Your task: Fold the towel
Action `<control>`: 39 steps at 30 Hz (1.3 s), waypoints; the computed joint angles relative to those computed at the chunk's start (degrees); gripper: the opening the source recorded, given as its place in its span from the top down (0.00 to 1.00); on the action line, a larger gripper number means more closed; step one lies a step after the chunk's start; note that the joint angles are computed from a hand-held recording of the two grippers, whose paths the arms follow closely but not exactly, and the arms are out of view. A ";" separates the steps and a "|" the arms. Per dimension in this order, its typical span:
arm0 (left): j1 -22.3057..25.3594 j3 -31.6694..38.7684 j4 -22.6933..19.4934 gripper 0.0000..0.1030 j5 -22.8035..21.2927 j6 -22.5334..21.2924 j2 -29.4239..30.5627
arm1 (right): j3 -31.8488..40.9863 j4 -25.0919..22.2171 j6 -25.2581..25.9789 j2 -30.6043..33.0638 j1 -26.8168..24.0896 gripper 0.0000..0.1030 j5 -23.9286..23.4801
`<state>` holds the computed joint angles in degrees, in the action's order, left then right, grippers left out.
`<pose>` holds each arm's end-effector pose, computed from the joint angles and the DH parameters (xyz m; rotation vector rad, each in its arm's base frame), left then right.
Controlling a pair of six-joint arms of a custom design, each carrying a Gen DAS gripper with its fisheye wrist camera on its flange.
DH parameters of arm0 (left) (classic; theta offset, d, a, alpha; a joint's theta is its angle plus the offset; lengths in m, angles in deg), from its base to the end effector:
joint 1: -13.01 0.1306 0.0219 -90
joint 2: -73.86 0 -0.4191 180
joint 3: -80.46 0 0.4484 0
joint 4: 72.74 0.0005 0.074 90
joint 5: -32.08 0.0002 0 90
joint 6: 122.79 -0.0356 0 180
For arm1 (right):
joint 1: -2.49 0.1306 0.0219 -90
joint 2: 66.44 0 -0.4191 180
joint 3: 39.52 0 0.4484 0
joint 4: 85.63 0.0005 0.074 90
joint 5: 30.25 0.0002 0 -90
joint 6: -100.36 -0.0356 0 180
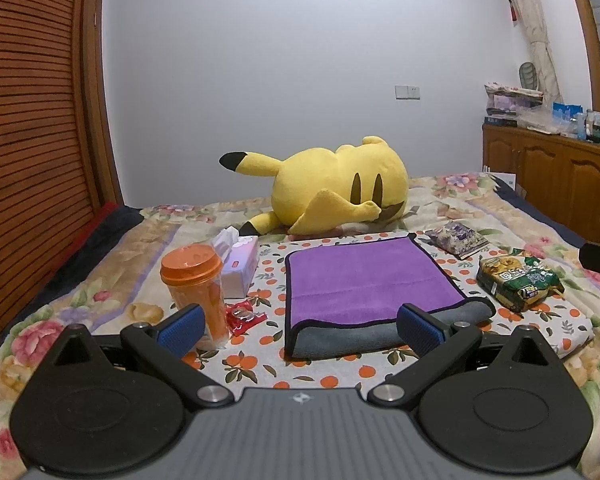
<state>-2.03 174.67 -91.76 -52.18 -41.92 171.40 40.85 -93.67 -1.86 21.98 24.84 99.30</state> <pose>0.6032 -0.1663 0.4782 0.4751 1.9041 -0.1660 0.5191 0.1884 0.4584 0.3131 1.7633 -0.2070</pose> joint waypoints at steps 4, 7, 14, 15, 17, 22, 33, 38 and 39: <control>-0.08 2.39 -2.52 0.00 -0.08 -0.19 1.49 | 1.09 -1.26 -0.40 0.84 -0.40 0.00 -0.72; -0.12 3.80 -3.64 0.00 -0.31 -0.86 2.53 | 2.28 -2.81 -1.28 1.26 -0.73 0.00 -1.51; -0.01 8.13 -6.40 0.00 -0.07 -2.09 5.66 | 5.95 -6.01 -1.20 3.14 -1.79 0.00 -3.22; 0.05 8.97 -7.04 0.00 0.13 -2.03 6.22 | 6.38 -6.34 -1.01 3.36 -2.03 0.00 -3.45; 0.14 10.44 -8.15 0.00 0.46 -1.73 7.24 | 7.27 -7.12 -0.67 3.68 -2.57 0.00 -4.09; 0.32 14.04 -10.69 0.00 0.74 -1.72 9.86 | 9.79 -9.66 -0.76 4.86 -3.92 0.00 -6.14; 0.49 21.23 -14.80 0.00 1.35 -3.48 15.48 | 14.11 -13.48 0.80 8.66 -5.55 0.00 -9.61; 0.41 23.94 -16.49 0.00 1.66 -3.03 17.83 | 14.93 -14.12 -0.06 10.21 -6.27 0.00 -10.43; 0.39 24.36 -16.63 0.00 1.66 -3.11 18.25 | 15.01 -14.38 -0.73 10.51 -6.44 0.00 -10.75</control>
<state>-1.64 199.02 -108.39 -50.52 -45.04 189.65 55.87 -108.05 -2.59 32.49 18.40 88.56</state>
